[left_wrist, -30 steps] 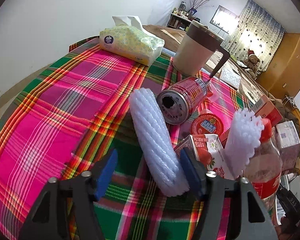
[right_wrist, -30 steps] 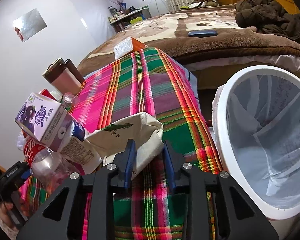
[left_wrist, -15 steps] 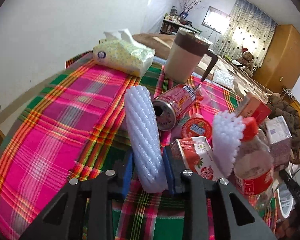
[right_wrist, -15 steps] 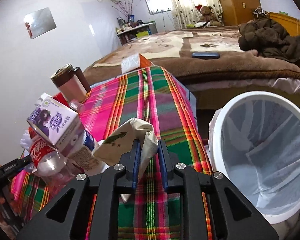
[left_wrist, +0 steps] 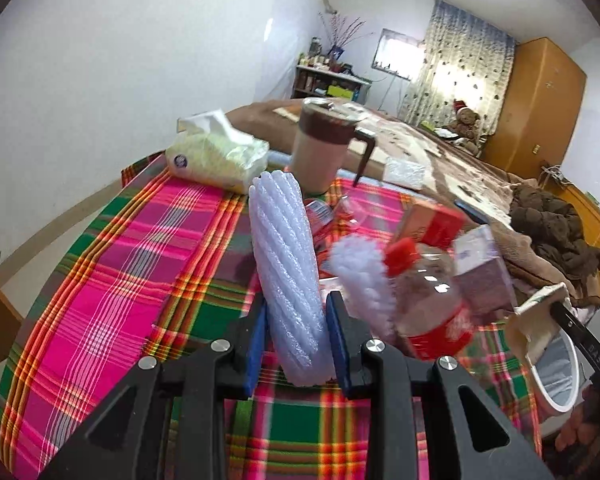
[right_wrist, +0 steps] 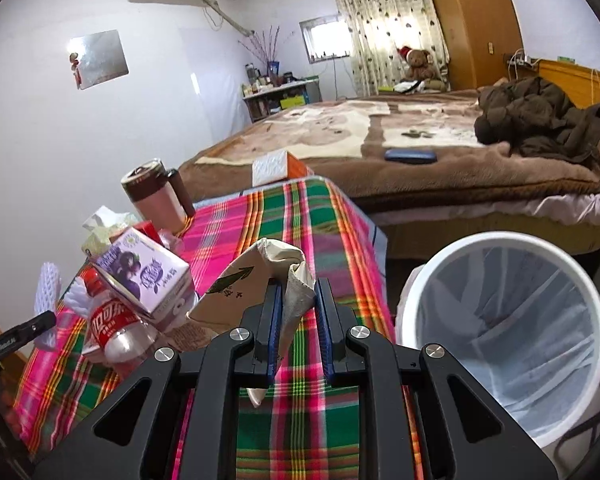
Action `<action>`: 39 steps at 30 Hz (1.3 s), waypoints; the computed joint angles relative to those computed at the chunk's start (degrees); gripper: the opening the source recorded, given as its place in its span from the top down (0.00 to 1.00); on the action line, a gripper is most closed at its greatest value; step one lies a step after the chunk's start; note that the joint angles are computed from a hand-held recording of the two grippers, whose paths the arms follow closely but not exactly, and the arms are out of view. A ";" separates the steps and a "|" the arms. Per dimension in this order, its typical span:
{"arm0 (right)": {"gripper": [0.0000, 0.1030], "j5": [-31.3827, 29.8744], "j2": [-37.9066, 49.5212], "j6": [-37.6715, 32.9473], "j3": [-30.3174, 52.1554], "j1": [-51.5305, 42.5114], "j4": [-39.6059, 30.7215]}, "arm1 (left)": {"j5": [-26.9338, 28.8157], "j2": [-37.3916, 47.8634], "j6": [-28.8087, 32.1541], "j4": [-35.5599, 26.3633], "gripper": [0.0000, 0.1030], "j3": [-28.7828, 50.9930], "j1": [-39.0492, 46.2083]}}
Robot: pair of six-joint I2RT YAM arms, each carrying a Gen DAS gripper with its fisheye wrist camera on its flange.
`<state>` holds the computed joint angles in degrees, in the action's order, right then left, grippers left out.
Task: Collect trash
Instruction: 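Carry foam net and paper bag to the white bin and release both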
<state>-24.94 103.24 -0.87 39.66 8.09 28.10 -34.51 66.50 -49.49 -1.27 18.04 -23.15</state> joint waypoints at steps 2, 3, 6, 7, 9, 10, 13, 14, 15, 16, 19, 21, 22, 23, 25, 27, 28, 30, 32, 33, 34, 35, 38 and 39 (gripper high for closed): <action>0.84 -0.35 -0.88 0.11 -0.32 -0.74 -0.06 | -1.65 -0.91 -0.74 -1.88 0.70 0.91 -2.29; 0.84 -0.87 -1.38 0.24 -0.50 -1.41 -0.06 | -2.44 -1.28 -1.16 -2.70 0.70 1.45 -3.59; 0.84 -1.53 -2.83 0.17 -1.20 -2.80 0.17 | -3.95 -1.79 -1.17 -4.53 0.70 3.14 -6.58; 0.84 -1.79 -3.11 0.05 -1.44 -3.20 0.30 | -4.51 -1.40 -1.08 -4.82 0.70 3.98 -7.84; 0.84 -2.33 -3.96 -0.28 -1.74 -4.29 0.21 | -5.43 -0.05 -1.24 -5.04 0.70 5.51 -9.95; 0.84 -2.53 -4.36 -0.54 -1.90 -4.94 0.17 | -5.88 0.77 -1.20 -4.83 0.70 6.27 -10.96; 0.84 -3.59 -5.31 -1.02 -2.26 -6.93 -0.18 | -6.56 3.36 -0.64 -3.55 0.70 8.38 -13.32; 0.84 -3.75 -5.60 -1.13 -2.37 -7.49 -0.20 | -6.47 4.61 -0.13 -2.95 0.70 9.35 -13.89; 0.84 -3.93 -5.87 -1.41 -2.46 -8.31 -0.23 | -6.36 5.87 0.58 -2.12 0.70 10.31 -14.47; 0.84 -4.16 -5.95 -1.65 -2.38 -9.08 -0.36 | -6.31 6.94 1.34 -1.49 0.70 11.14 -14.94; 0.84 -4.64 -5.72 -2.43 -1.77 -11.22 -1.04 | -5.17 11.27 3.85 0.89 0.70 14.18 -15.90; 0.84 -4.70 -5.49 -2.82 -1.46 -12.49 -1.29 | -4.47 14.29 4.96 2.00 0.70 16.51 -16.69; 0.84 -4.78 -5.32 -3.02 -1.28 -13.29 -1.30 | -4.10 16.00 5.61 2.53 0.70 17.84 -17.18; 0.84 -4.64 -5.22 -3.23 -1.20 -13.77 -1.30 | -3.64 17.54 6.21 3.01 0.70 19.02 -17.54; 0.84 -4.51 -4.63 -3.66 -0.71 -15.10 -1.37 | -3.10 20.65 6.92 3.41 0.70 21.82 -18.51; 0.84 -4.52 -3.90 -4.21 0.04 -16.24 -1.77 | -1.97 23.62 7.79 4.44 0.70 24.29 -19.25; 0.84 -4.23 -3.51 -4.49 0.47 -16.72 -1.90 | -1.80 24.86 8.16 4.37 0.70 25.69 -19.81; 0.84 -4.21 -2.98 -4.85 1.16 -17.81 -2.15 | -1.19 27.60 9.23 4.80 0.70 28.25 -20.44; 0.84 -4.11 -2.42 -5.08 1.95 -18.69 -2.46 | -0.52 29.67 9.73 4.57 0.70 30.68 -21.09; 0.84 -3.93 -1.98 -5.21 2.42 -19.06 -2.61 | -0.23 31.01 10.28 4.58 0.70 32.20 -21.34; 0.84 -3.89 -1.69 -5.51 2.69 -19.55 -2.80 | -0.14 32.46 10.82 4.46 0.70 33.80 -21.64; 0.84 -3.58 -1.18 -5.75 3.05 -19.84 -2.83 | 0.35 33.77 11.25 4.36 0.70 35.20 -21.71; 0.84 -2.63 1.44 -6.79 5.56 -20.54 -4.43 | 2.92 37.17 12.26 4.43 0.70 38.48 -21.04; 0.84 -2.87 2.33 -7.37 6.33 -21.16 -4.89 | 3.70 38.35 12.63 4.41 0.70 39.63 -21.00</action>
